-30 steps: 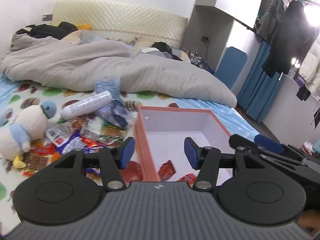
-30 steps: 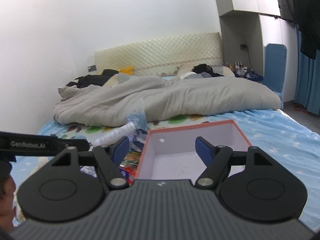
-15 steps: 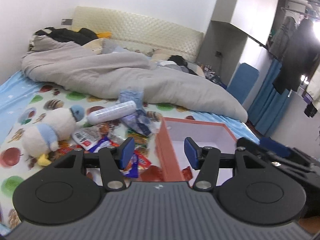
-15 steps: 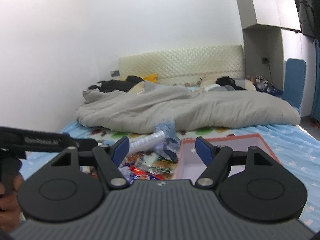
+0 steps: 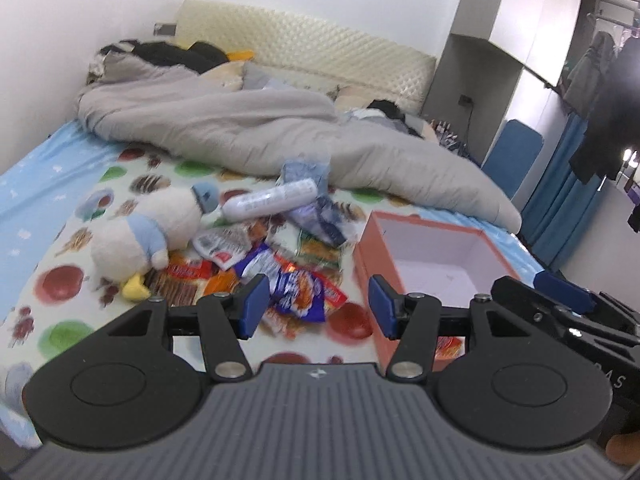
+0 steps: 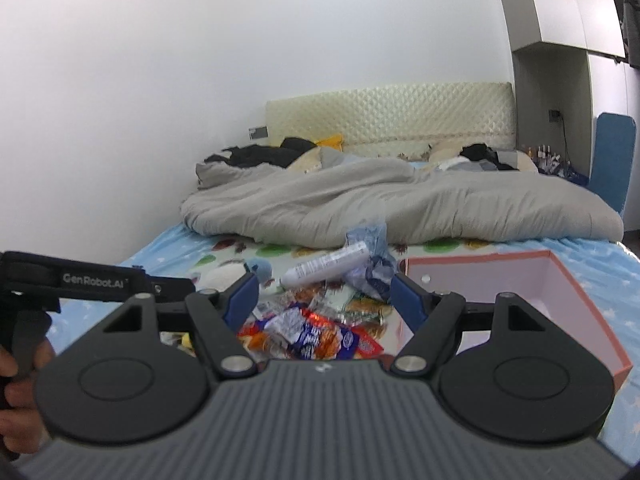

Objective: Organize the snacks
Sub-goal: 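Lift both grippers away from the pink box, then lower the right gripper onto the blue-white bag while the left gripper approaches the sausage packet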

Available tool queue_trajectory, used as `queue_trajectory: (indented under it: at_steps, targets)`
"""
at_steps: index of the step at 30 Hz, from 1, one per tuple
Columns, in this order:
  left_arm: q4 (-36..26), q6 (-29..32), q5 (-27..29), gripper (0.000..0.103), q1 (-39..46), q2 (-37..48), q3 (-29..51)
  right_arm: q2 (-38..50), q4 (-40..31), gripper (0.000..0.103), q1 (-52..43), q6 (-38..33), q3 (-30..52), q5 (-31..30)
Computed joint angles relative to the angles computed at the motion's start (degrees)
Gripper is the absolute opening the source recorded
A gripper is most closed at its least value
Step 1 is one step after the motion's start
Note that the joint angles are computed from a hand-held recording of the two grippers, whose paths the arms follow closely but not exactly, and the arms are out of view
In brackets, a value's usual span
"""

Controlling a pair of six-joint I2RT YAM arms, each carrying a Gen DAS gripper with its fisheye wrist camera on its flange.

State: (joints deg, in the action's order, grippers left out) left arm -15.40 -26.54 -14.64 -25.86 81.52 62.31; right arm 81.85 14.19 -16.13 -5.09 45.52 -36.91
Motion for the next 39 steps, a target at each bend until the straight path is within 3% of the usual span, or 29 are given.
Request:
queue_trajectory:
  at_steps: [24,31,39]
  targets:
    - [2.5,-2.4,5.2,0.061,3.8,-6.9,-17.3,-3.7,-0.2,0.074,7.8,-1.9,-12.6,6.7]
    - [4.0,-1.6,7.2,0.061,6.9,-8.2,-21.4,-3.5,1.6,0.074,11.3,-0.3,-15.5,12.1]
    - [6.4,-0.4,11.0,0.061,12.6,-6.9,-22.9,2.3,5.0,0.074,14.3,3.2,-12.6,16.3]
